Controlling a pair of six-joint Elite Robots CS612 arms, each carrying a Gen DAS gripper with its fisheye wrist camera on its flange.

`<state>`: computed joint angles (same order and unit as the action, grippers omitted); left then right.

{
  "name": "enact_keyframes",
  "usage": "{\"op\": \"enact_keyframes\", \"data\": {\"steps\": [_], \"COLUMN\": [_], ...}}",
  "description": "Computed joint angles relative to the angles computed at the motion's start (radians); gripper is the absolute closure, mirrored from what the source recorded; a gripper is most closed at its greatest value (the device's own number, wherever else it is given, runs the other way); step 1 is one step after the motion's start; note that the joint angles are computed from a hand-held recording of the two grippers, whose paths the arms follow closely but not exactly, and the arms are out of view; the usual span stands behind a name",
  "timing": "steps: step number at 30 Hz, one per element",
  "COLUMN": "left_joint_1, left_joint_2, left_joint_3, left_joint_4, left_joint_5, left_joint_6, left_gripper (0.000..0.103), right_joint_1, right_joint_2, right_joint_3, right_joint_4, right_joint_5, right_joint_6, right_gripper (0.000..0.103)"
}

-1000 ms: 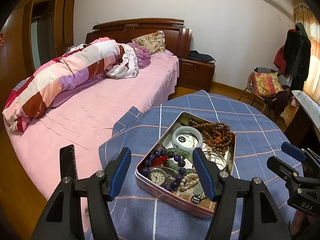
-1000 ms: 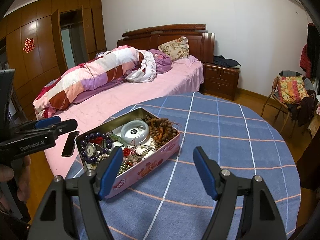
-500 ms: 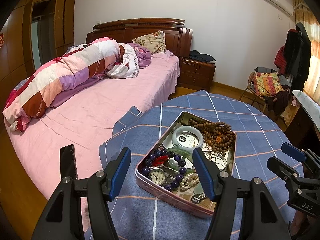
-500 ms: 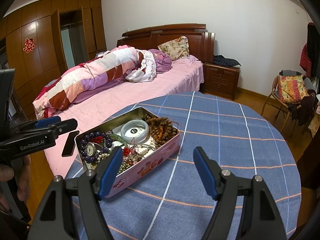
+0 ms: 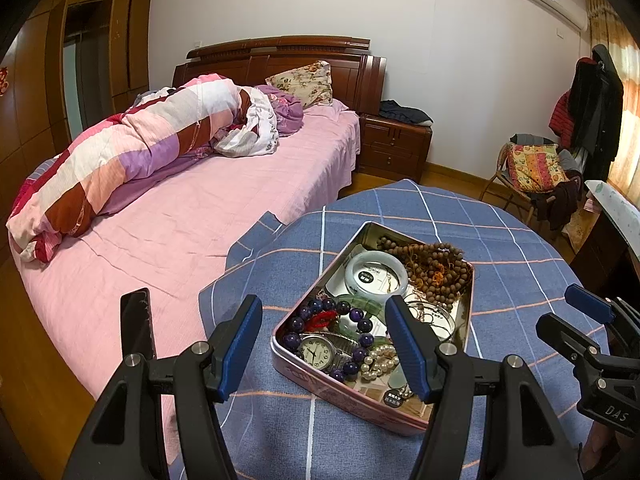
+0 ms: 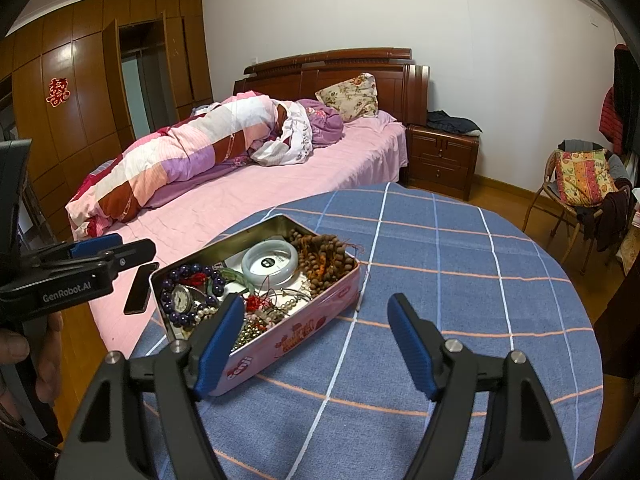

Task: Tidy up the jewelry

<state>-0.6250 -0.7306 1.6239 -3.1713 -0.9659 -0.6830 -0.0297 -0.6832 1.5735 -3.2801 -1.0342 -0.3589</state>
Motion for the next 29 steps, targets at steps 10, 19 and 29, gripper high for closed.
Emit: {"op": "enact_keyframes", "data": {"steps": [10, 19, 29], "left_joint_1": [0.002, -0.002, -0.008], "left_joint_2": [-0.001, 0.001, 0.003], "left_joint_3": [-0.003, -0.011, -0.012], "left_joint_4": [0.001, 0.022, 0.027], "left_joint_5": [-0.019, -0.003, 0.019], "left_joint_6": [0.019, 0.027, 0.042], "left_gripper": [0.039, 0.039, 0.039], "right_joint_1": [0.0, -0.001, -0.001], "right_joint_2": [0.001, 0.001, 0.001], "right_joint_3": [0.0, 0.001, 0.001], "right_joint_4": [-0.002, -0.005, -0.005], "right_joint_5": [-0.001, -0.001, 0.0], "right_joint_6": [-0.001, 0.002, 0.001], "right_gripper": [0.025, 0.024, 0.024]}}
